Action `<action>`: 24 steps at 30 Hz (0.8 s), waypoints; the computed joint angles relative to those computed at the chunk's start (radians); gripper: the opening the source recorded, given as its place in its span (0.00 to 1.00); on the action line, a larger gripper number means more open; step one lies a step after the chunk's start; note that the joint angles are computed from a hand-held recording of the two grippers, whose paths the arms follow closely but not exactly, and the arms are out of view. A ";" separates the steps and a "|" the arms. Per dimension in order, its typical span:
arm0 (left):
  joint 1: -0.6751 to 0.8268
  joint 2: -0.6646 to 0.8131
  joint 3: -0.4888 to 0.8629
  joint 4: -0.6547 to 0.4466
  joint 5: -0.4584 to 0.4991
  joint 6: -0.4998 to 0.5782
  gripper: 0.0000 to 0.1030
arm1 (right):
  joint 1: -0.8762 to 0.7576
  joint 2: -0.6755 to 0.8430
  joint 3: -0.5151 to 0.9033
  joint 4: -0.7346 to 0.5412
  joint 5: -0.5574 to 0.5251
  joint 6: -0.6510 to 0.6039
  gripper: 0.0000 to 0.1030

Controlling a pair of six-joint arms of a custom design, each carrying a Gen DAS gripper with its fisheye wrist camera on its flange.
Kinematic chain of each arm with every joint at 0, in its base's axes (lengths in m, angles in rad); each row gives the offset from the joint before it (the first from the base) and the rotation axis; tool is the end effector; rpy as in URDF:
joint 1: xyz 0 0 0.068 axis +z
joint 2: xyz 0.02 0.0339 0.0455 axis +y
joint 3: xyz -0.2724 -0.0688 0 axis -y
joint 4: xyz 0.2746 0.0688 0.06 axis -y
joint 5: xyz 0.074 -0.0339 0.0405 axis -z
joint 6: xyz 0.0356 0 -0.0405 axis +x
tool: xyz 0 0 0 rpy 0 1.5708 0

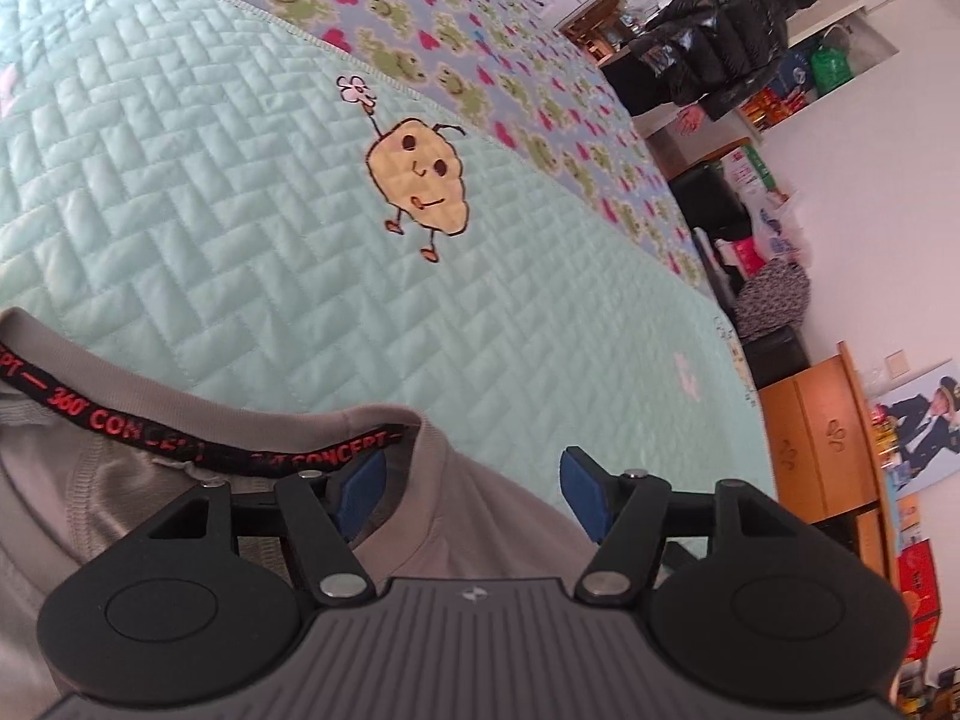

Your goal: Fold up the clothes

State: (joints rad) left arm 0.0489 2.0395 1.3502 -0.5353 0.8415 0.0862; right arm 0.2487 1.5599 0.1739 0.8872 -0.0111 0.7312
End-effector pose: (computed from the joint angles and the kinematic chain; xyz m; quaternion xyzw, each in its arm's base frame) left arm 0.4271 -0.0057 0.1363 0.0871 0.8977 -0.3908 0.1840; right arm 0.2158 0.0552 0.0746 0.2027 0.8355 0.2445 0.4484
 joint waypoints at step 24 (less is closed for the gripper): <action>0.384 -0.221 -0.157 0.114 -0.051 -0.172 0.69 | -0.014 0.016 -0.005 0.033 -0.019 0.010 0.00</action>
State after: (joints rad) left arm 0.4326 1.8181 1.1934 -0.4213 0.7900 -0.0860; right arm 0.2348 1.5762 0.1686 0.9205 -0.0300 0.7410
